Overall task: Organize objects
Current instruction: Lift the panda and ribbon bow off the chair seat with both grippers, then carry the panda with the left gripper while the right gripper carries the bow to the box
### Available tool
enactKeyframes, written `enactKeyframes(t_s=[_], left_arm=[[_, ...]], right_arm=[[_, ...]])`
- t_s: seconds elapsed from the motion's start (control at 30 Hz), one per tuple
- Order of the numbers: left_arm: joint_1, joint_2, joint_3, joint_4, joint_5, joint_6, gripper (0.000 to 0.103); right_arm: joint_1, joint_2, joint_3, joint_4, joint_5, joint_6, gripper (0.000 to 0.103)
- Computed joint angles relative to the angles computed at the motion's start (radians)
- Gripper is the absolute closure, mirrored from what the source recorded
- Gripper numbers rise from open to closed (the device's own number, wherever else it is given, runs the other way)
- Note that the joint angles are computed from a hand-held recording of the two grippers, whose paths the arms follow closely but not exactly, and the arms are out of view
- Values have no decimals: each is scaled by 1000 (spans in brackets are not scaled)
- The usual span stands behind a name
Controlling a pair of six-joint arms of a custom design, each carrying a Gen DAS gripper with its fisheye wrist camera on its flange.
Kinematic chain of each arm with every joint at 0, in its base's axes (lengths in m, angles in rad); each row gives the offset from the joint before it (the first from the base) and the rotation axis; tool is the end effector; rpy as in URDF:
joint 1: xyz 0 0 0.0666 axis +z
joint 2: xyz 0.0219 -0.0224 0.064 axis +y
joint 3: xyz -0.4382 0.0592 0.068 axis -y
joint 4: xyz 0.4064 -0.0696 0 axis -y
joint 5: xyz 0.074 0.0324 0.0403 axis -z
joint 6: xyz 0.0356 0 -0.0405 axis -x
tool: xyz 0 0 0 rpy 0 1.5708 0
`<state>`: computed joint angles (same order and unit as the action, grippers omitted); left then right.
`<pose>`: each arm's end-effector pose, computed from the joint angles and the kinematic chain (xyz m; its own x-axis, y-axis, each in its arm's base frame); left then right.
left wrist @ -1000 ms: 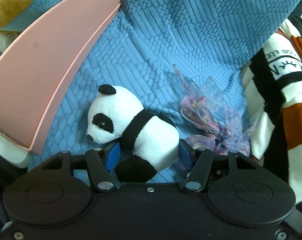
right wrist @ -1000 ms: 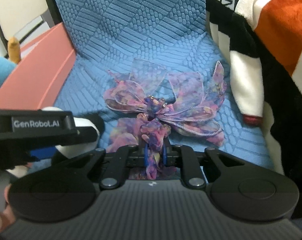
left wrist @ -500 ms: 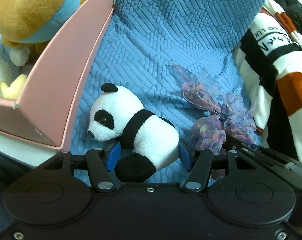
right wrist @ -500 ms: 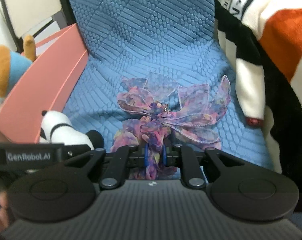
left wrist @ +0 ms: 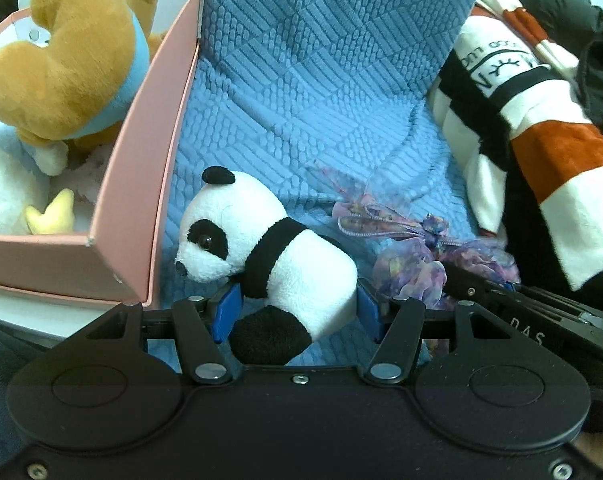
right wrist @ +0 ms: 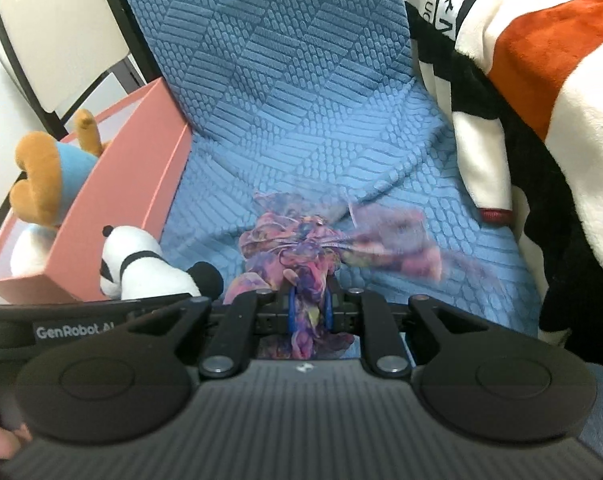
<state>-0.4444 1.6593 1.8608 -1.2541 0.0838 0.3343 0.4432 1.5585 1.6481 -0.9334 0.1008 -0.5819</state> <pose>0.5227 -0.2527 0.5472 -0.8938 0.0634 -0.4440 0.1827 0.9556 -0.2312 0.5093 0.2373 0.5241 -0.7652 0.2421 -0.5966 0.0650 0.9509 0.3025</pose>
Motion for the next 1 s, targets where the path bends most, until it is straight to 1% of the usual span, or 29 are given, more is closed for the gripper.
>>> enactKeyframes(t_s=[0.07,0.3,0.43,0.5,0.77,0.87,1.0], left_arm=[[3,-8,7,-13,16,-21,45],[10,-18,66,-45,42,-20,45],[12,-12,117,-81,60,-29,45],[16,-8,143,-101,68,-34,45],[36,18,259,-181,94,-48,45],[52,30,305,-219,107,-52,45],[78,46,360,-248,128,-66,45]], right_arm=[[8,-7,6,-11,12,-2,86],[10,-24,29,-53,2,-55,86],[17,-25,69,-90,12,-60,86],[16,-25,90,-106,4,-73,86],[7,9,230,-198,-35,-90,86],[8,35,301,-241,-25,-78,86],[9,71,390,-288,-37,-66,86]])
